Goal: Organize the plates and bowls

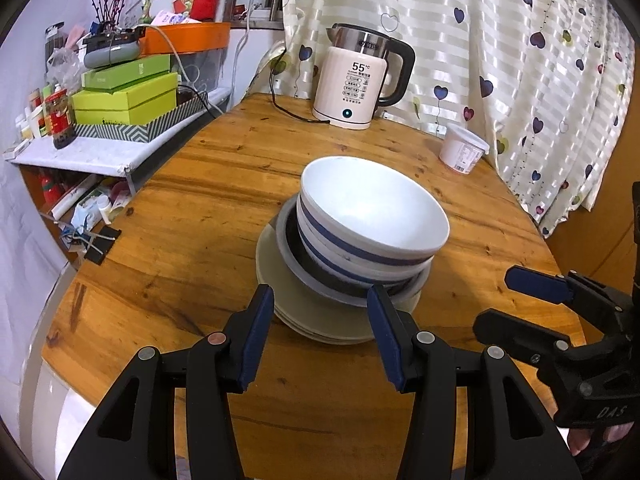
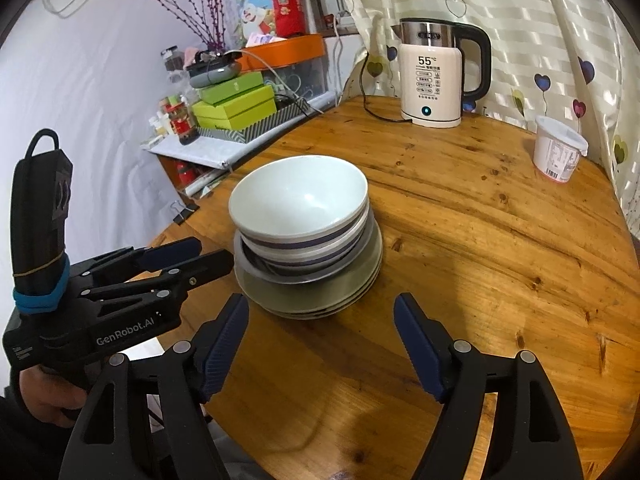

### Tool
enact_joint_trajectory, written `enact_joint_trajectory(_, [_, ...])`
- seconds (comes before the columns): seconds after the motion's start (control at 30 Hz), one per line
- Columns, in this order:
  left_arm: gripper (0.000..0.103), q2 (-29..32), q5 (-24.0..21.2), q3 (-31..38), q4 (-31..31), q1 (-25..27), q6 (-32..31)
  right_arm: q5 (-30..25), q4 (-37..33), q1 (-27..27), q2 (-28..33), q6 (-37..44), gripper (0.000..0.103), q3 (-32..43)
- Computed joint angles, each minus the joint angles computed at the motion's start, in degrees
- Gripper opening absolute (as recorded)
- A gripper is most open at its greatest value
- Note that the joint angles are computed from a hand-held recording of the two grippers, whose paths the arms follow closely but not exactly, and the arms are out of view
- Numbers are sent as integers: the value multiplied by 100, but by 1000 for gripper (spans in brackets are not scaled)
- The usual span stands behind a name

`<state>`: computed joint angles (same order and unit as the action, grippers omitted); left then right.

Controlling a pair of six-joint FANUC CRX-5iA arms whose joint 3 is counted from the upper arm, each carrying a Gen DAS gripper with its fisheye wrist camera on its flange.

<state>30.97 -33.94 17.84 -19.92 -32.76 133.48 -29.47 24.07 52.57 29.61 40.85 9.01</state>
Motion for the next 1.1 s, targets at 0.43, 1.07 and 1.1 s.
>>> enact_joint_trajectory(0.43, [50, 97, -389, 187, -376, -176, 321, -415, 33, 137, 292, 108, 76, 333])
enact_joint_trajectory(1.07, [50, 305, -780, 490, -302, -193, 216, -530, 14, 110, 360, 100, 77, 397])
enact_joint_trajectory(1.1, [50, 303, -791, 494, -315, -199, 227, -520, 54, 114, 356, 67, 77, 377])
